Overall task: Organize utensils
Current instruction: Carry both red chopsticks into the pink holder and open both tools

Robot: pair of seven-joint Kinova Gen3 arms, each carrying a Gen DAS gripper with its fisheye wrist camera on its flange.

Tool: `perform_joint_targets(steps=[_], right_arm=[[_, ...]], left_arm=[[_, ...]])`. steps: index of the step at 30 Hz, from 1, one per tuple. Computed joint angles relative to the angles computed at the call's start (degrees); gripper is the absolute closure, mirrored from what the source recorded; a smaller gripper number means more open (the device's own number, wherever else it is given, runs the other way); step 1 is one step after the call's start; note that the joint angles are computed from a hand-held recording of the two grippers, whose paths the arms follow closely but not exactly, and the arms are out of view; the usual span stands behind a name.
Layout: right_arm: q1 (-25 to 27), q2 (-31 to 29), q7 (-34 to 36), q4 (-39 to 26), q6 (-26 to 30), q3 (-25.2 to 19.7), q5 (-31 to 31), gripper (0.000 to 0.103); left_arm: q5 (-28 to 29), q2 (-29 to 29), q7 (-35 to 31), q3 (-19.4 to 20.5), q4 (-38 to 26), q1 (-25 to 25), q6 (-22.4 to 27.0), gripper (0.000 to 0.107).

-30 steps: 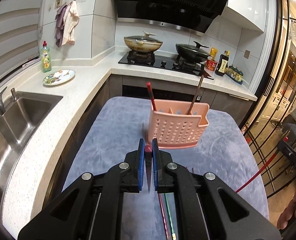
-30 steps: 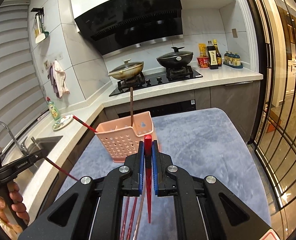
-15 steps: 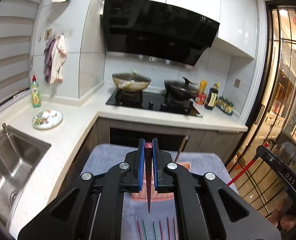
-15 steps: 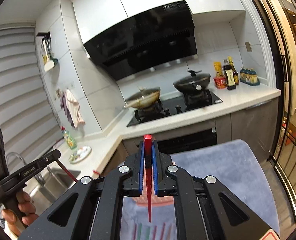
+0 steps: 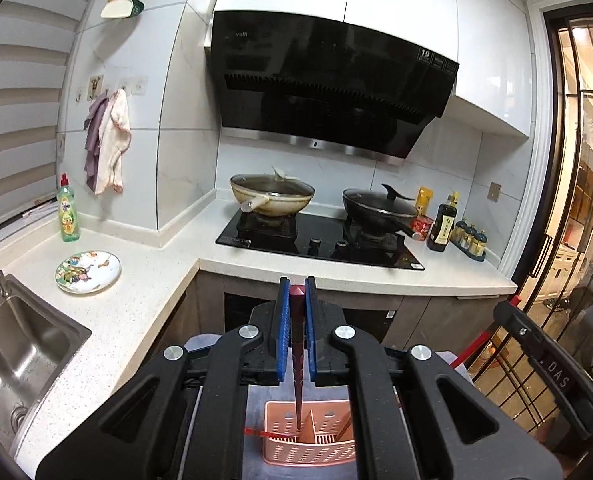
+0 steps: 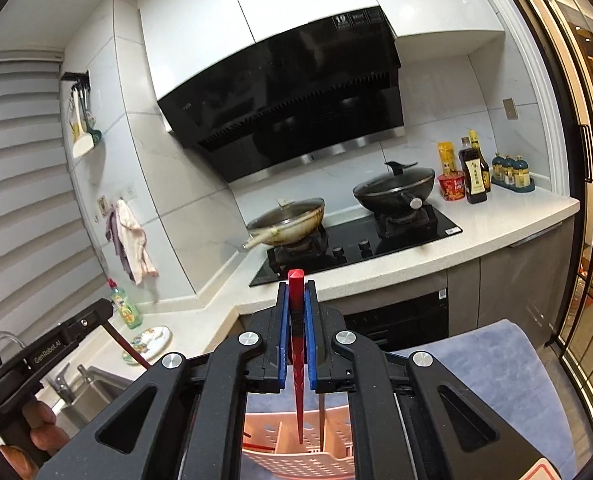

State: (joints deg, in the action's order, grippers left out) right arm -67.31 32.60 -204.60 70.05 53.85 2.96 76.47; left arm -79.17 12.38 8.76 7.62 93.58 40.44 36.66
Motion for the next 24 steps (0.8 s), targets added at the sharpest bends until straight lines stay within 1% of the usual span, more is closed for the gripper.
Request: perform_joint_targets(steps=[2, 8, 15, 18, 19, 21, 23, 24], right_arm=[[0.75, 0.64, -0.06, 0.24, -0.79, -0.33, -0.98, 0.096], [2.46, 2.27, -0.33, 1.27, -4.63, -0.33, -4.69, 0.096], [2.4, 4.1, 3.53, -0.39, -6.13, 0.94, -9.53, 0.096], [1.64, 4.3, 3.67, -0.16, -6.58, 2.03, -10.38, 0.095], [1.21, 4.19, 3.18, 0.25, -6.7, 2.47, -10.17, 0.091], [0.88, 4.0, 3.22, 0.41, -6.57, 2.69, -10.39, 0.09], [0.61, 3.89, 3.19, 0.49, -6.47, 2.86, -10.37, 0.09], [0.25, 3.72, 3.19, 0.67, -6.16, 2.95, -10.22, 0.09]], left_arm=[[0.19, 0.78, 0.08, -0.17, 0.28, -0.35, -0.66, 0.101], [3.89, 3.27, -1.78, -1.62, 0.66, -0.62, -2.82, 0.101], [9.28, 5.01, -5.07, -4.14, 0.66, -0.01, -5.01, 0.1], [9.04, 5.13, -3.74, -5.7, 1.37, 1.13, -5.53, 0.1], [9.28, 5.06, -3.77, -5.83, 1.5, 1.17, -5.56, 0.099], [10.05, 4.9, -4.23, -5.92, 1.6, 1.18, -5.36, 0.092], [9.99, 4.63, -3.68, -6.2, 1.95, 1.5, -5.08, 0.077], [9.68, 4.39, -3.15, -6.29, 2.27, 1.65, -5.0, 0.073]])
